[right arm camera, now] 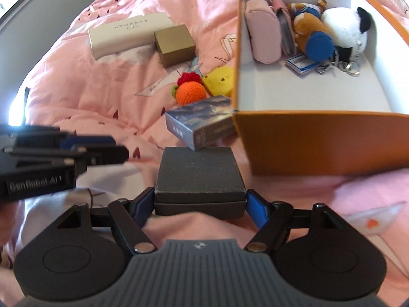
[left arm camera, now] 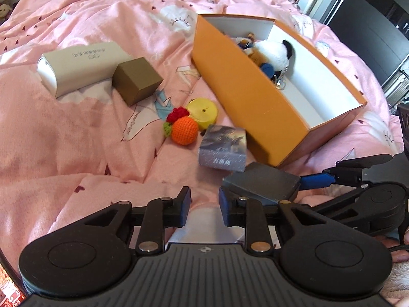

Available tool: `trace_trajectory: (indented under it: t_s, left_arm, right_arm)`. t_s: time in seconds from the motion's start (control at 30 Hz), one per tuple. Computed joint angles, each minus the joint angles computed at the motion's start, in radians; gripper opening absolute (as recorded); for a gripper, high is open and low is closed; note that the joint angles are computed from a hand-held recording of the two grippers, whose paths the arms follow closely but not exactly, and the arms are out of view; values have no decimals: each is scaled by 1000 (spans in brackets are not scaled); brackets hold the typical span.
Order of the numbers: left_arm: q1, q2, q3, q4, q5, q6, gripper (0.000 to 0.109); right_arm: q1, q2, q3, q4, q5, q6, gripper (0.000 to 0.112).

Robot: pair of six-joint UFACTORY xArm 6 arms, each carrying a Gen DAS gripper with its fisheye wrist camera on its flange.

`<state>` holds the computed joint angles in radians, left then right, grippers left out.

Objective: Organize objects
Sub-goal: 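Grasp the dark grey box with the right gripper and lift it, then grasp the picture card with the left gripper while the right gripper holds the grey box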

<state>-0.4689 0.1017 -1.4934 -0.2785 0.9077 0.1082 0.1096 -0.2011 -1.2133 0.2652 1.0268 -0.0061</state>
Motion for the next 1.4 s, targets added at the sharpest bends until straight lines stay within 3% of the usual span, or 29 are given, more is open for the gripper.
trace_trajectory:
  t_s: [0.13, 0.2, 0.37, 0.7, 1.0, 1.17, 1.4]
  left_arm:
    - [-17, 24, -46, 4, 16, 34, 48]
    - [-25, 45, -76, 8, 25, 52, 61]
    - [-40, 111, -147, 16, 53, 101, 74]
    - [-85, 259, -262, 138, 77, 131, 77]
    - [-86, 373, -387, 135, 153, 140, 79]
    - [-98, 423, -438, 162, 174, 141, 79]
    - [-93, 422, -435, 150, 177, 138, 66]
  right_arm:
    - [-26, -25, -27, -13, 90, -17, 76]
    - [-42, -36, -41, -25, 142, -6, 76]
    - [-79, -82, -38, -134, 188, 45, 76]
    - [-110, -23, -46, -205, 152, 21, 77]
    - [-150, 49, -91, -119, 169, -92, 79]
    - [-169, 91, -154, -92, 217, -136, 80]
    - [-209, 228, -342, -27, 364, -162, 81]
